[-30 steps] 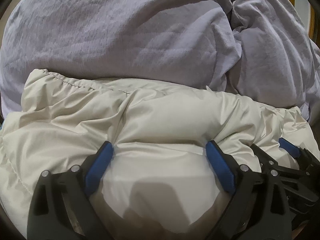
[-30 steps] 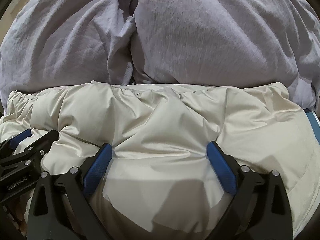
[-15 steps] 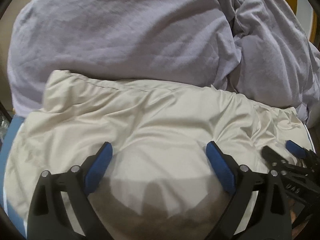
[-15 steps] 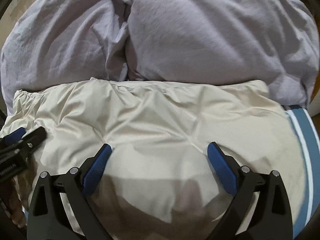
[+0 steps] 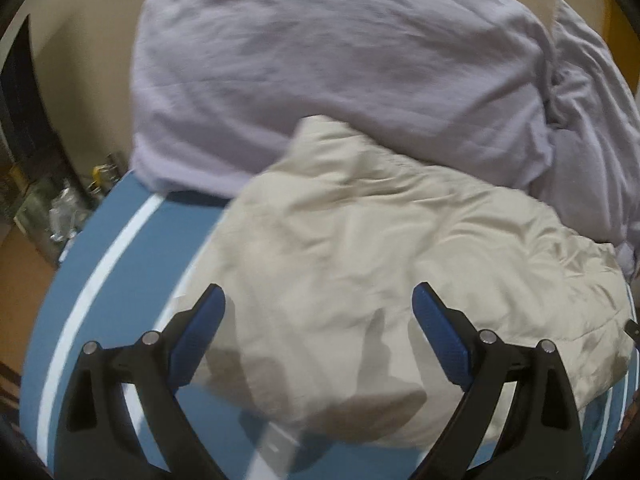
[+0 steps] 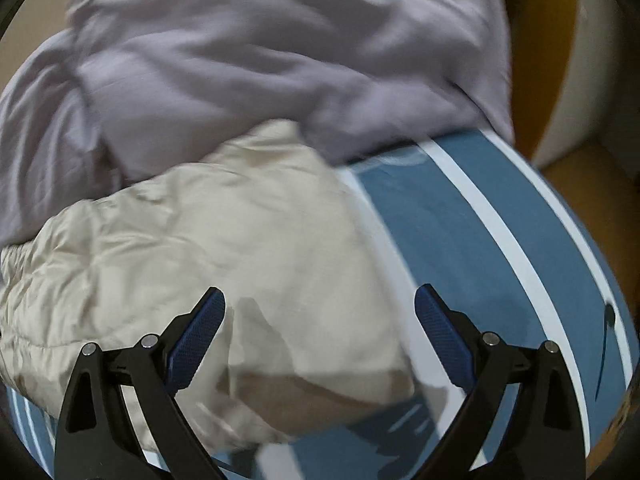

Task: Fold large clothes
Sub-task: 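Grasp the jacket edge with the left tool while the right tool grasps it too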

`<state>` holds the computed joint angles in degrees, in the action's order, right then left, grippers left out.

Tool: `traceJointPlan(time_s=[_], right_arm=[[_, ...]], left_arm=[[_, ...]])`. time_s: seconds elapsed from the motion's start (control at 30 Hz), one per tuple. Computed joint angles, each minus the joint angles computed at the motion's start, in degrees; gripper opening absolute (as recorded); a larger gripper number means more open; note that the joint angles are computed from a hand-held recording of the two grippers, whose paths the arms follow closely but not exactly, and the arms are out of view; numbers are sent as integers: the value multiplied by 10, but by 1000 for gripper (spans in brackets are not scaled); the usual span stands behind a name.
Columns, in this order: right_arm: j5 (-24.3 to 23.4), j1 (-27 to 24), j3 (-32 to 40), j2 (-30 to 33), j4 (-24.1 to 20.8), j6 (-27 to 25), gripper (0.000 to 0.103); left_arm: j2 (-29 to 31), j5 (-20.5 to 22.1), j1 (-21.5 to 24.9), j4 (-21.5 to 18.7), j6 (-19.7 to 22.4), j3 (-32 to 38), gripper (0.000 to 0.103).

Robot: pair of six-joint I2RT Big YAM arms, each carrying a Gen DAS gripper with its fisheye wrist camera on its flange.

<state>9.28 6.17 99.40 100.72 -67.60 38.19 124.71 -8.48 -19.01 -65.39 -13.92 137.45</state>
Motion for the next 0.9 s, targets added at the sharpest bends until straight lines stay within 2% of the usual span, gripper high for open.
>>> traceJointPlan(time_s=[0.1, 0.23, 0.37, 0.53, 0.6, 0.67, 0.7, 0.83, 0.9], right_arm=[[-45, -25, -25, -13, 3, 31, 98], [-118, -42, -67, -30, 28, 72, 98], [-162, -49, -85, -34, 44, 87, 98], [-202, -50, -97, -33, 60, 107, 96], [-213, -50, -102, -34, 70, 116, 90], [-231, -51, -114, -39, 95, 129, 71], [-237, -50, -118, -41, 105, 133, 68], [-217, -39, -109, -43, 94, 126, 58], [-215, -38, -111, -46, 97, 130, 53]], left_arm=[[-20, -5, 12, -1, -3, -27, 94], [-33, 12, 26, -14, -32, -54, 94], [-20, 41, 36, -41, -66, -48, 94], [11, 75, 43, -67, -106, -9, 94], [22, 86, 45, -75, -122, 7, 94], [34, 98, 48, -82, -138, 24, 93], [39, 102, 49, -84, -144, 32, 89], [43, 101, 48, -83, -150, 39, 76], [41, 104, 51, -73, -147, 32, 64]])
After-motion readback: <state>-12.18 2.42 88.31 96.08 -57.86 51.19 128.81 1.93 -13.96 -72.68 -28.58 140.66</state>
